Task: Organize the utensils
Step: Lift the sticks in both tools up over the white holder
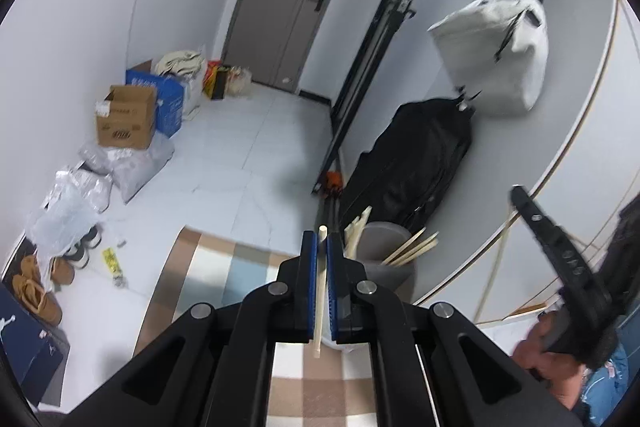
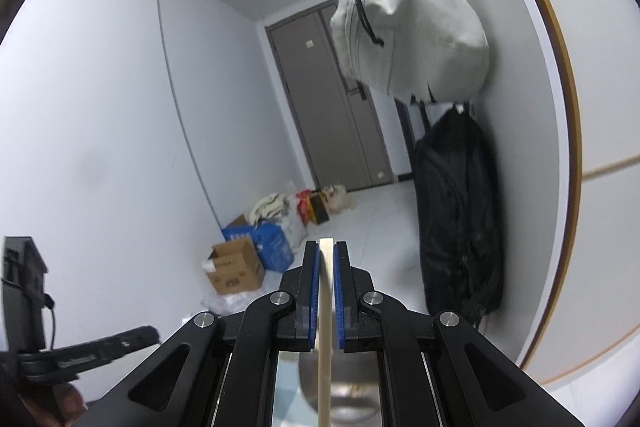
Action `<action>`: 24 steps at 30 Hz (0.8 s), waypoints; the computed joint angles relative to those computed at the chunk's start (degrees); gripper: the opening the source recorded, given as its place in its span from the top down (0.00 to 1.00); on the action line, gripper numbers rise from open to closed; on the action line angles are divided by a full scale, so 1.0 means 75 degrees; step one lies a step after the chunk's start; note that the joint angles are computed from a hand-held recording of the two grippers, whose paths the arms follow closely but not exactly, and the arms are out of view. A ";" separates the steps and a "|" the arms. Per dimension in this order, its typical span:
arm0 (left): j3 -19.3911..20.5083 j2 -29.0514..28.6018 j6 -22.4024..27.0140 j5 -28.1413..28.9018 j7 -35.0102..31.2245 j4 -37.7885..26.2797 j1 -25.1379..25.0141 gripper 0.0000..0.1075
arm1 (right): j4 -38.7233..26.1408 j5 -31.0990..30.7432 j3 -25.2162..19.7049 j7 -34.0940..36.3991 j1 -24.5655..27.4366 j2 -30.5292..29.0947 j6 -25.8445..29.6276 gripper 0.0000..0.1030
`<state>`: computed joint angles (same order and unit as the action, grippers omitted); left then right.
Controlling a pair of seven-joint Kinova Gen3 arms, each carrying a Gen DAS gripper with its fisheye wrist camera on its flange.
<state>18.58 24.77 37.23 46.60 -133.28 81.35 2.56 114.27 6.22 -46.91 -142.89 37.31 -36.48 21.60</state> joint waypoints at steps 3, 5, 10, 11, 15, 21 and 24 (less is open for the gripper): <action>0.0135 -0.0002 0.0077 0.0198 -0.0164 -0.0217 -0.0065 1.00 | -0.0162 0.0087 -0.0003 0.0068 0.0189 0.0195 -0.0173 0.94; 0.0147 -0.0090 -0.0178 0.0387 -0.0195 -0.0206 -0.0041 1.00 | -0.0269 0.0161 -0.0056 0.0112 0.0359 0.0318 -0.0270 0.94; 0.0287 0.0069 -0.0303 0.0720 -0.0264 -0.0696 0.0048 1.00 | -0.0553 0.0412 -0.0375 0.0278 0.0940 0.0681 -0.0547 0.94; 0.0301 0.0096 -0.0341 0.0723 -0.0261 -0.0751 0.0097 1.00 | -0.0606 0.0471 -0.0483 0.0323 0.1095 0.0756 -0.0618 0.94; 0.0263 0.0400 -0.0338 0.0294 0.0019 -0.1277 0.0499 1.00 | -0.0705 0.0539 -0.0906 0.0433 0.1698 0.1085 -0.1038 0.94; 0.0229 0.0892 -0.0299 -0.0602 0.0500 -0.1929 0.0995 1.00 | -0.0616 0.0245 -0.1724 0.0569 0.2971 0.1279 -0.1831 0.94; 0.0304 0.1051 -0.0308 -0.0841 0.0603 -0.2036 0.1022 1.00 | -0.0422 -0.0046 -0.2042 0.0775 0.3425 0.1393 -0.2373 0.94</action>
<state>20.86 32.65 34.92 40.29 -128.75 66.08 10.23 111.10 5.87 -62.22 -137.08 63.00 -26.04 3.81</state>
